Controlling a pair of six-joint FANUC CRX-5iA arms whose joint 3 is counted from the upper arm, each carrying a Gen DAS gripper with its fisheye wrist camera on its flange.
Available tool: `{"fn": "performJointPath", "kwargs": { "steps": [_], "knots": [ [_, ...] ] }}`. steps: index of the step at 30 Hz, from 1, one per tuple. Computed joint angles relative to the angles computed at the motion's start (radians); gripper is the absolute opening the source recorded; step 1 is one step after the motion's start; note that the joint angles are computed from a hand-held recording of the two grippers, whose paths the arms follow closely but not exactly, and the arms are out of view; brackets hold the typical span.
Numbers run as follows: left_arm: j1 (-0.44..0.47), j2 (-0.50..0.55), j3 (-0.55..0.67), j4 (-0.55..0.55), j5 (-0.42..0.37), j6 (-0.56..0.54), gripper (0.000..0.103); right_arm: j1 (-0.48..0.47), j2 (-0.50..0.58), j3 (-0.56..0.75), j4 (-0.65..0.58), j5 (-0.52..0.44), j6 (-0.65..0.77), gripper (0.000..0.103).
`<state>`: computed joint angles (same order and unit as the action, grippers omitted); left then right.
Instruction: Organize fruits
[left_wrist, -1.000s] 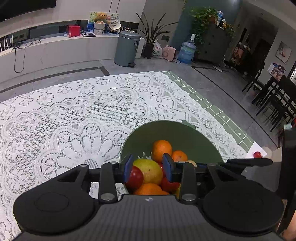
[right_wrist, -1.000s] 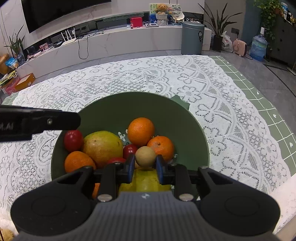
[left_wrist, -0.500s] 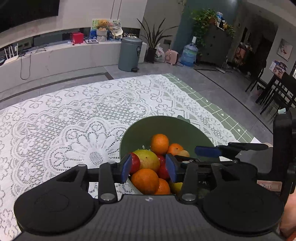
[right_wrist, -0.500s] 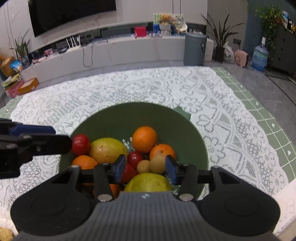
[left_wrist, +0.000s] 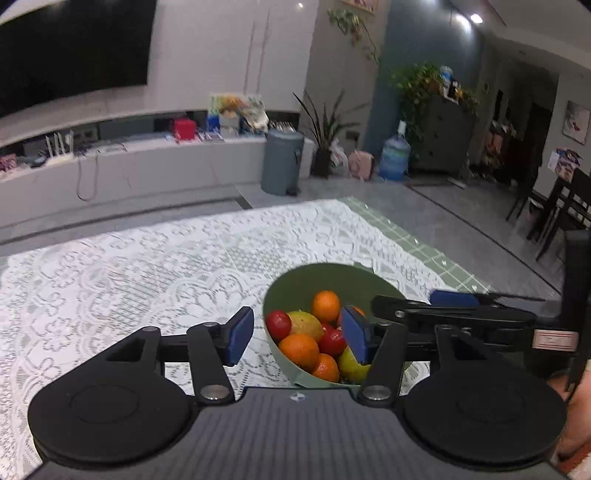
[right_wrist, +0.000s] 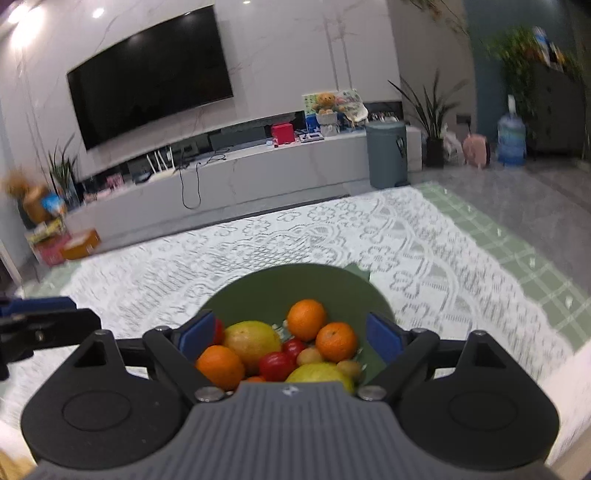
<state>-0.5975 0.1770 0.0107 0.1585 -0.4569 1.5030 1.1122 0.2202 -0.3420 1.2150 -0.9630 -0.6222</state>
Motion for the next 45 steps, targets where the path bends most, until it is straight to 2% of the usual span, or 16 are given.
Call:
{"fn": "performJointPath", "kwargs": {
  "steps": [4,9,12,15,16,21,25,37,45],
  "knots": [
    [-0.024,-0.041,-0.003,-0.162,0.011,0.168,0.068,0.053,-0.024,-0.018,0.031,-0.060,-0.050,0.091],
    [-0.076,-0.067,0.024,-0.380,-0.024,0.367,0.068,0.122,-0.029,-0.017,0.084,-0.164,-0.046,0.098],
    [-0.116,-0.073,0.052,-0.518,-0.072,0.507,0.071,0.162,-0.023,-0.016,0.101,-0.221,-0.048,0.099],
    [-0.162,-0.076,0.074,-0.669,-0.121,0.657,0.085,0.195,-0.009,-0.011,0.099,-0.264,-0.051,0.099],
    [-0.184,-0.073,0.087,-0.736,-0.151,0.713,0.085,0.205,-0.001,-0.006,0.091,-0.281,-0.047,0.099],
    [-0.247,-0.040,0.141,-0.888,-0.282,0.831,0.089,0.229,0.029,0.015,0.046,-0.318,-0.010,0.099],
    [-0.256,-0.021,0.153,-0.915,-0.334,0.871,0.089,0.230,0.051,0.033,0.011,-0.319,0.023,0.099],
    [-0.206,0.037,0.168,-0.771,-0.372,0.747,0.089,0.194,0.074,0.056,-0.077,-0.246,0.033,0.099],
    [-0.180,0.063,0.169,-0.696,-0.383,0.704,0.089,0.181,0.076,0.064,-0.096,-0.221,0.045,0.099]
  ]
}}
